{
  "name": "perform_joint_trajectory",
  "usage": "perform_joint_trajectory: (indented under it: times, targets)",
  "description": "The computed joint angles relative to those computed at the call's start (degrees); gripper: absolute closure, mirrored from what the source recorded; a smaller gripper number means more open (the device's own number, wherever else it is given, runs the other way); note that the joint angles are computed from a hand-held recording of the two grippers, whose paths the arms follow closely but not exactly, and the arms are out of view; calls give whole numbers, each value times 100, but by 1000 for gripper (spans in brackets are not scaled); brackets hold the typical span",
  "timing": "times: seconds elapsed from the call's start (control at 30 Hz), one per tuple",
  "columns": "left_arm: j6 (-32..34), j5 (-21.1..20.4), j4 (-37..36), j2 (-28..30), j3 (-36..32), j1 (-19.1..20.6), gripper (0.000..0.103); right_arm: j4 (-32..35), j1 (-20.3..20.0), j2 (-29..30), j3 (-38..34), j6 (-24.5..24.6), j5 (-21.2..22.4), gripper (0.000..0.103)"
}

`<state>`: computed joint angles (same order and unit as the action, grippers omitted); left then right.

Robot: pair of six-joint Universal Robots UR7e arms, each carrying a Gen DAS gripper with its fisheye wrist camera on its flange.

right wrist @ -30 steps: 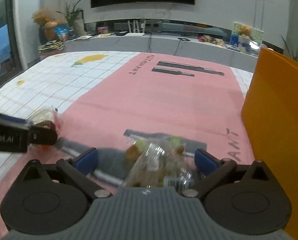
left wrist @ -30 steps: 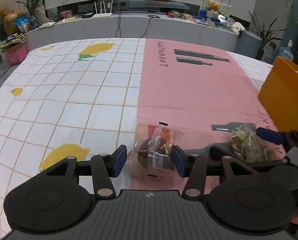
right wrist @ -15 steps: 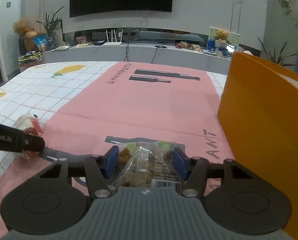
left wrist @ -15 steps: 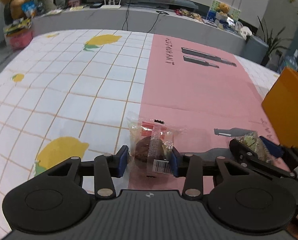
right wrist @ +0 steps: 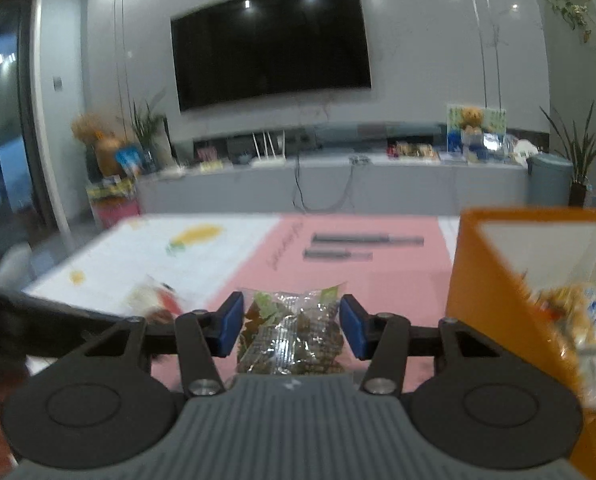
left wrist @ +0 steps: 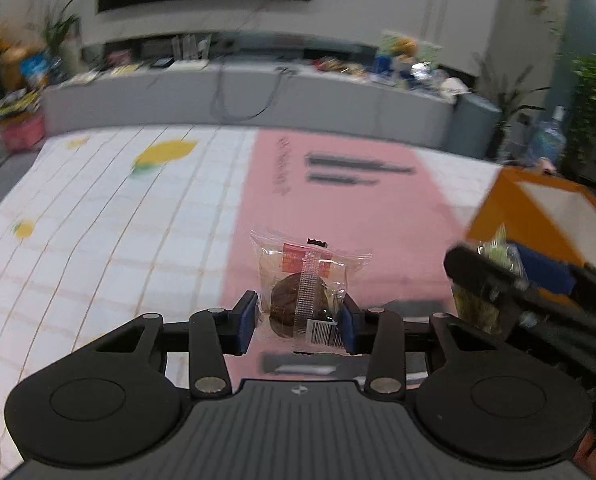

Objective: Organize snacks
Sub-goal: 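Carry the chocolate packet and candy packet over the orange box with both tools, then open the left tool to drop the chocolate packet into the box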

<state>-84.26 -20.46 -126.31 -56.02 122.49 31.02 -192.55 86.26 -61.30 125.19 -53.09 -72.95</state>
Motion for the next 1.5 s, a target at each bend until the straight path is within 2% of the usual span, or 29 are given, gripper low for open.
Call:
perform_joint_trajectory:
  times: [0.07, 0.17, 0.27, 0.37, 0.47, 0.5, 0.57, 0.6, 0.67, 0.73, 0.83, 0.87, 0.93, 1.0, 1.03, 1.13, 1.2, 1.3, 1.33, 1.4, 1.43, 1.47, 1.5]
  targets:
    - [566, 88, -413, 124, -100, -64, 57, 352, -46, -306, -142, 89, 242, 52]
    - [1374, 115, -933, 409, -410, -80, 57, 936, -130, -605, -593, 243, 256, 52]
    - [2835, -98, -2485, 869, -756, 42, 57, 1280, -194, -576, -1253, 529, -209, 52]
    - [4081, -483, -3859, 1399, -1257, 221, 57, 2350, -194, -414, -2134, 880, -1031, 52]
    - [4755, -946, -4561, 1865, -1793, 410, 57, 3420, -226, -144, -2955, 1457, -1778, 52]
    - [4940, -1103, -4711, 1995, -1952, 476, 57, 3598, -255, -65, -3121, 1572, -1901, 52]
    - [5263, -1317, -4870, 2262, -2308, 581, 57, 3784, -350, 3, -3292, 1655, -1884, 45]
    - [5432, -1398, -4908, 2410, -2493, 623, 56, 3855, -413, 2, -3333, 1647, -1789, 45]
    - [5626, -1527, -4605, 2692, -2939, 717, 56, 3854, -434, -5, -3378, 1553, -1846, 26]
    - [5613, -1700, -4228, 2877, -3260, 803, 54, 3559, -466, -112, -3235, 1378, -1828, 21]
    - [5571, -1913, -3911, 3136, -3665, 899, 47, 3468, -545, -281, -3174, 1201, -1624, 21]
    - [5548, -1984, -3812, 3214, -3788, 930, 40, 3438, -541, -296, -3198, 1176, -1649, 21]
    - [5523, -2104, -3590, 3262, -3905, 959, 36, 3185, -559, -317, -3172, 999, -1692, 21]
    - [5636, -2041, -3689, 3309, -3938, 931, 32, 2884, -595, -354, -3107, 843, -1734, 20]
    - [5669, -1978, -3752, 3330, -3946, 913, 25, 2856, -615, -384, -3095, 832, -1743, 20]
    - [5645, -1880, -3592, 3356, -3988, 849, 23, 2851, -675, -382, -3128, 853, -1771, 20]
    - [5574, -1708, -3365, 3383, -4031, 790, 23, 2793, -683, -297, -3195, 868, -1995, 19]
    - [5485, -1456, -3022, 3402, -4046, 696, 23, 3303, -750, -184, -3433, 1074, -2205, 20]
    - [5443, -1380, -2867, 3408, -4063, 671, 23, 3598, -773, -142, -3542, 1145, -2262, 23]
    - [5218, -1164, -2474, 3390, -4055, 611, 23, 3944, -828, -68, -3658, 1222, -2336, 39]
    - [5074, -1015, -2285, 3368, -4011, 573, 23, 4059, -852, -48, -3673, 1223, -2353, 64]
    - [4973, -870, -2176, 3345, -3944, 534, 23, 4042, -852, -27, -3665, 1245, -2416, 78]
    - [4934, -765, -2122, 3334, -3900, 506, 23, 3834, -869, -61, -3571, 1289, -2333, 81]
